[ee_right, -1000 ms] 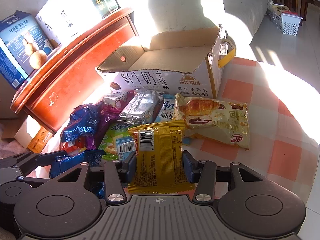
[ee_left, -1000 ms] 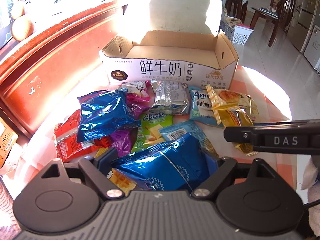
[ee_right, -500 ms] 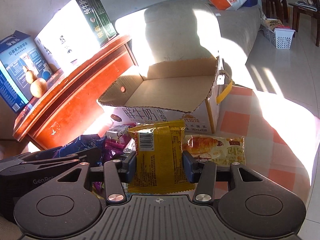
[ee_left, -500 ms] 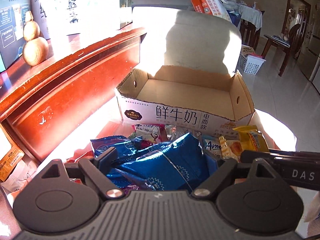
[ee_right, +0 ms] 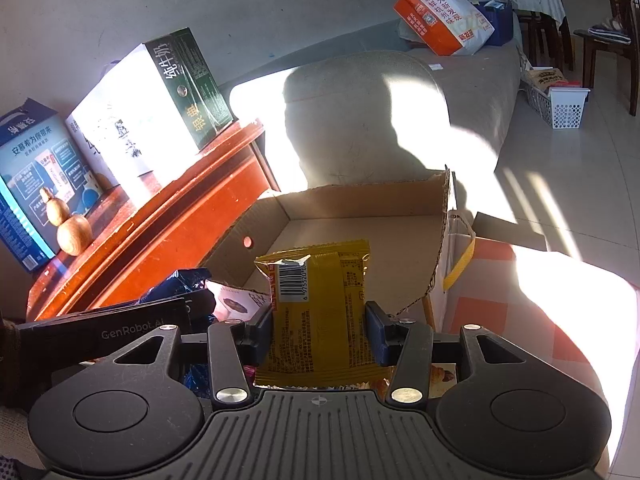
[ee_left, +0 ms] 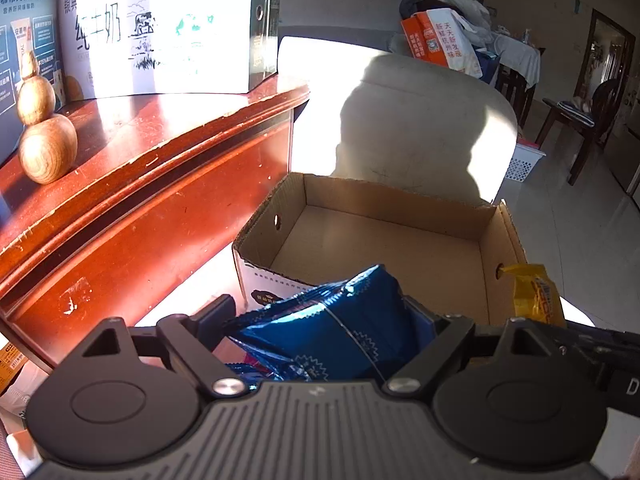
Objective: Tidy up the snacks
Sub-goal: 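Carry the blue foil bag into the box with left tool while right tool carries yellow packet there, then open both tools to release the packets inside the box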
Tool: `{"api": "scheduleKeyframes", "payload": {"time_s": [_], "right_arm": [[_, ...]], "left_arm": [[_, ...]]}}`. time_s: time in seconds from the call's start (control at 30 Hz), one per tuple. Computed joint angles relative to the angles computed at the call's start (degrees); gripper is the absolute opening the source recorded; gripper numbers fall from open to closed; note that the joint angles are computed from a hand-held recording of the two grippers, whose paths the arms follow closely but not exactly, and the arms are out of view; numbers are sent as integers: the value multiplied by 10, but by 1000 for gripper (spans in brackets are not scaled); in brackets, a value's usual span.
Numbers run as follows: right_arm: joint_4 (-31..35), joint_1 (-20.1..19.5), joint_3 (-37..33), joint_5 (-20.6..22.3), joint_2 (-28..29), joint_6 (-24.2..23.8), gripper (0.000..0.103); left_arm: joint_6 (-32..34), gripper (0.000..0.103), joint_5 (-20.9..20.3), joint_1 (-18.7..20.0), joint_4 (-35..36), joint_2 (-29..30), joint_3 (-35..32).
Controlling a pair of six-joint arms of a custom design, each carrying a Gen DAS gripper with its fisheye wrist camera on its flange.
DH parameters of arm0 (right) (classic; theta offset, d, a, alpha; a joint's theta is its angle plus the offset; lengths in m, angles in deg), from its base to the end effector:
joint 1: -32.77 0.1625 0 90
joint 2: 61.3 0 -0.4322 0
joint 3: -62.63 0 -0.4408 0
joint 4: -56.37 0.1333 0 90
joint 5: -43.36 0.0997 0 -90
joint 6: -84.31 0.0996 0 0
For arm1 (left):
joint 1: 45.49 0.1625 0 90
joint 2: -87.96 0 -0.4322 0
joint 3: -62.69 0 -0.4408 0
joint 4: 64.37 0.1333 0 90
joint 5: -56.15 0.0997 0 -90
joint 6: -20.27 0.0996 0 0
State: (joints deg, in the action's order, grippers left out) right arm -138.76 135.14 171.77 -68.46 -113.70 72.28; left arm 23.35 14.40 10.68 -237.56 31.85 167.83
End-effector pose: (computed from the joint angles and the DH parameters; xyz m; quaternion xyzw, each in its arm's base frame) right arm 0.2313 -0.6053 0.1495 0.1135 -0.8918 0.4029 0.1714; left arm -0.1893 -0.6553 0.1895 0.1623 0.8655 -0.3620 0.3056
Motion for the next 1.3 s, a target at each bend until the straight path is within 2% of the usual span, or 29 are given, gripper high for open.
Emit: {"api": "scheduleKeyframes", "payload": {"time_s": [0.1, 0.37, 0.67, 0.73, 0.83, 0.93, 1.03, 1.17, 1.3], "right_arm": [[-7, -3, -21, 1, 12, -11, 46], [7, -16, -63, 11, 36, 8, 46], [12, -24, -106, -3, 66, 25, 46], [12, -26, -117, -7, 74, 31, 47], [8, -30, -126, -8, 82, 42, 52], [5, -29, -129, -18, 84, 49, 63], [5, -28, -124, -14, 77, 55, 71], [2, -27, -110, -4, 67, 50, 73], [13, -24, -101, 2, 60, 52, 75]], "left_arm": [[13, 87, -20, 10, -11, 14, -25], [27, 87, -42, 27, -21, 65, -93], [10, 87, -66, 45, 9, 115, -165], [0, 87, -83, 52, 18, 124, -180], [-25, 94, -104, 62, 46, 137, -202], [-48, 96, -106, 63, 52, 135, -199], [-40, 96, -99, 57, 55, 126, -190], [-18, 98, -83, 49, 45, 103, -164], [-23, 98, -72, 47, 54, 74, -137]]}}
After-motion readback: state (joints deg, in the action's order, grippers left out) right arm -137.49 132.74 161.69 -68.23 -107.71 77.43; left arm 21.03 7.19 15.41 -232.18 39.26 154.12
